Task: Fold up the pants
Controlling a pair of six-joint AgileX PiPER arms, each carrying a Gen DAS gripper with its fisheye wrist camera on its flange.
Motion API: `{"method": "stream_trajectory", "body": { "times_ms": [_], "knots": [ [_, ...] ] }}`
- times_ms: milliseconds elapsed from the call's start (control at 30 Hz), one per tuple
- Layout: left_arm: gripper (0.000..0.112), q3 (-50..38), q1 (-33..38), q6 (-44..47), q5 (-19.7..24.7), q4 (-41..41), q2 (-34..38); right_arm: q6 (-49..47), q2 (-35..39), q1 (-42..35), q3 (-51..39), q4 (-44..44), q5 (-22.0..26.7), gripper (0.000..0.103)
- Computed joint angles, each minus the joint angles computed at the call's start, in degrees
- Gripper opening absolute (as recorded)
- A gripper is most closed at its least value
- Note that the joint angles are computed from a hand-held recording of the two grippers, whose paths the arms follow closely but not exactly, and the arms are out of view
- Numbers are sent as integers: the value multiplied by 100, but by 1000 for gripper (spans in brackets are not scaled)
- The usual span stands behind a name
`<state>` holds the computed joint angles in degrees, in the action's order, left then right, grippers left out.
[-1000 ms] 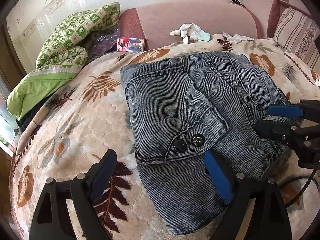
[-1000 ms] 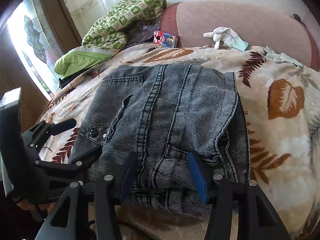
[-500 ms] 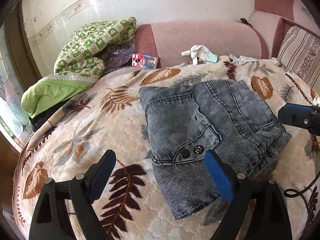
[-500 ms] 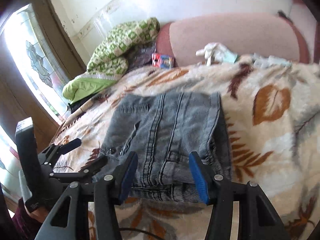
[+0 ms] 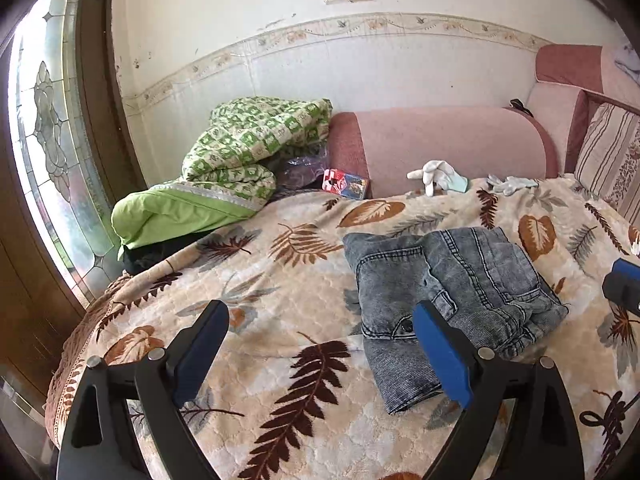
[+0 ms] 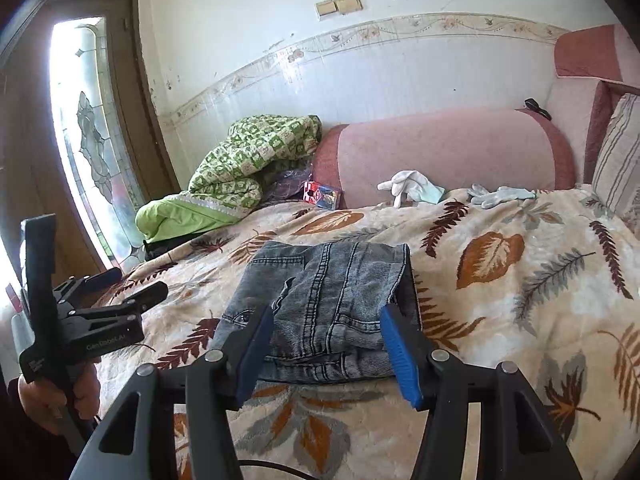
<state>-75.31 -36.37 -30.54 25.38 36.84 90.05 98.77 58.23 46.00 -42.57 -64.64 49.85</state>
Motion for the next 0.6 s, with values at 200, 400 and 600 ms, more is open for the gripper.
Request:
{"method": "stream_trajectory", "body": {
  "times_ms": [200,400,600],
  "knots": [
    [101,282,11,-534,-74,455,-271,760,102,1045,147,-474,795,60],
    [101,297,83,-627,-59,462,-238,896,348,1183,147,-638,754,60],
    [101,233,95,-526,-15,468,-79,856,471,894,191,-571,433,60]
  ]
}}
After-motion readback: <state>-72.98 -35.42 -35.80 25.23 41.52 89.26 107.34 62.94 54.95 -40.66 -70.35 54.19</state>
